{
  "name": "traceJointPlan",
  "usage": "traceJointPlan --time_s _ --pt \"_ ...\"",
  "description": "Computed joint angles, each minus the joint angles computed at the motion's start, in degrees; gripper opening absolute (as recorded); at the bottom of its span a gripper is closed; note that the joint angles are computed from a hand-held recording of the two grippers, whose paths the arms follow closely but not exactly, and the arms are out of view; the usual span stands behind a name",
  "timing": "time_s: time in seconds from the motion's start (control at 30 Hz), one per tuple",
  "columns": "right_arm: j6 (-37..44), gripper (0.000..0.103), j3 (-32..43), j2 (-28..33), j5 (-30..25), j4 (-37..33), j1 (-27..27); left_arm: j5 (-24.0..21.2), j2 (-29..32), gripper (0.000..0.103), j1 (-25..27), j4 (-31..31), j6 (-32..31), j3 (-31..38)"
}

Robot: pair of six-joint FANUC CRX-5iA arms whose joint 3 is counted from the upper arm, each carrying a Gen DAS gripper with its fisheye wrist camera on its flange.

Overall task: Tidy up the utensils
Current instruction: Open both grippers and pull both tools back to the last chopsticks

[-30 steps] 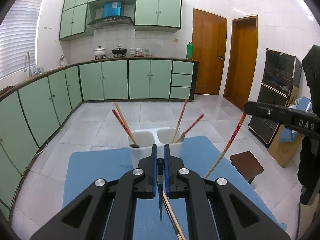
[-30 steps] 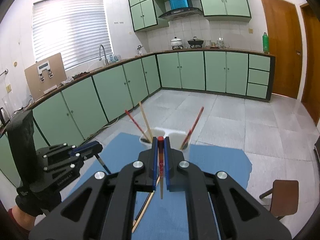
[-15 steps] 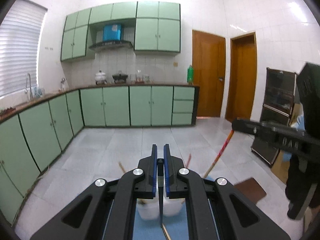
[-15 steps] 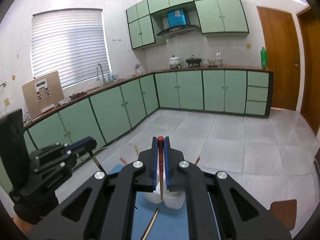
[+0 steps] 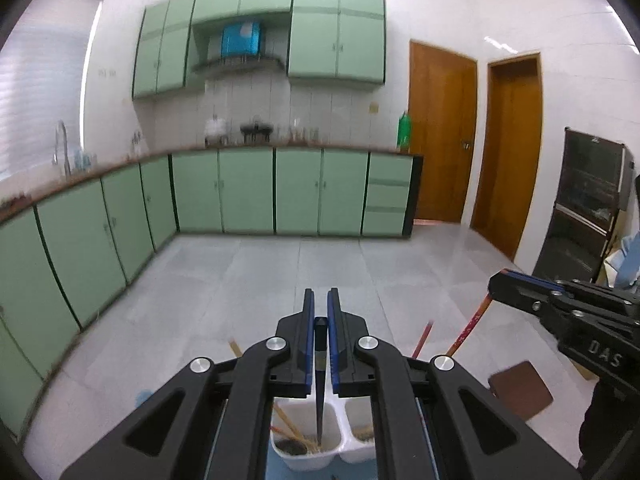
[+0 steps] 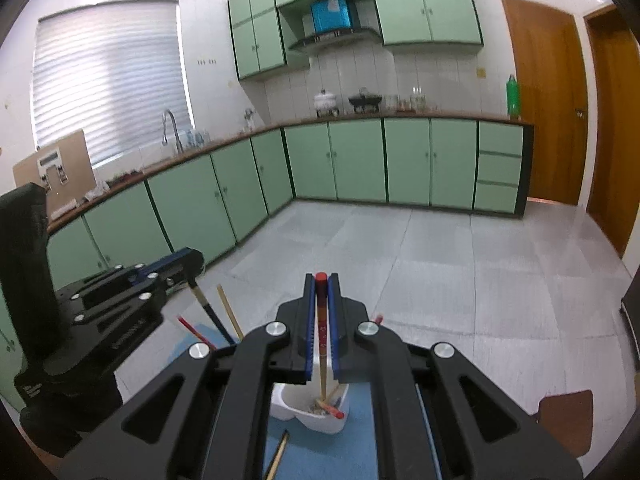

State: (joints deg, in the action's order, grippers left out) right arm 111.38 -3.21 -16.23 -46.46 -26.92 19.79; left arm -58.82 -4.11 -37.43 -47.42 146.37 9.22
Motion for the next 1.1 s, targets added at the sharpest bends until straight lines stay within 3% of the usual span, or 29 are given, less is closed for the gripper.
traceJointPlan --time_s 0.13,0.23,0.3,0.37,0.53,0.7,0.77,0.87,1.1 --pt "-0.05 0.010 -1.05 1.23 -1.42 1.64 1.14 1.69 -0.34 0.011 2.22 3.53 -0.36 -3.18" --pt "-1.88 0.025 -3.97 -0.29 0.37 4.49 2.53 1.28 -1.41 0.028 1.86 3.45 -0.14 -4.58" --pt "-4.41 0.043 -6.83 -2.48 2.65 7.06 3.27 0.54 -2.54 0.035 0.64 2.66 0.62 -5.64" --pt "-6.06 0.047 -9.36 -4.67 4.17 8.79 3.56 -0.30 -3.36 0.044 -0.22 2.06 1.11 -6.22" --pt "-5.88 0.065 -14.91 -10.36 5.28 9.32 2.07 -4.97 -5.64 0.059 -5.87 -1.45 5.25 -8.26" --pt "-5.45 0.091 -22.11 -17.76 4.74 9.29 1.05 -9.24 -7.14 0.072 -12.59 -4.34 11.08 -11.42" --pt "-5.77 0.091 -24.63 -20.17 3.39 8.85 0.63 -11.29 -7.16 0.079 -15.36 -4.98 14.23 -12.86" --pt "-6.54 0.093 -28.34 -23.39 1.15 8.58 0.37 -11.99 -7.29 0.081 -17.80 -3.78 18.34 -15.40" --pt "-19.74 0.094 -39.80 -32.27 1.20 18.66 7.67 -14.12 -6.20 0.082 -20.52 -0.66 23.97 -19.91"
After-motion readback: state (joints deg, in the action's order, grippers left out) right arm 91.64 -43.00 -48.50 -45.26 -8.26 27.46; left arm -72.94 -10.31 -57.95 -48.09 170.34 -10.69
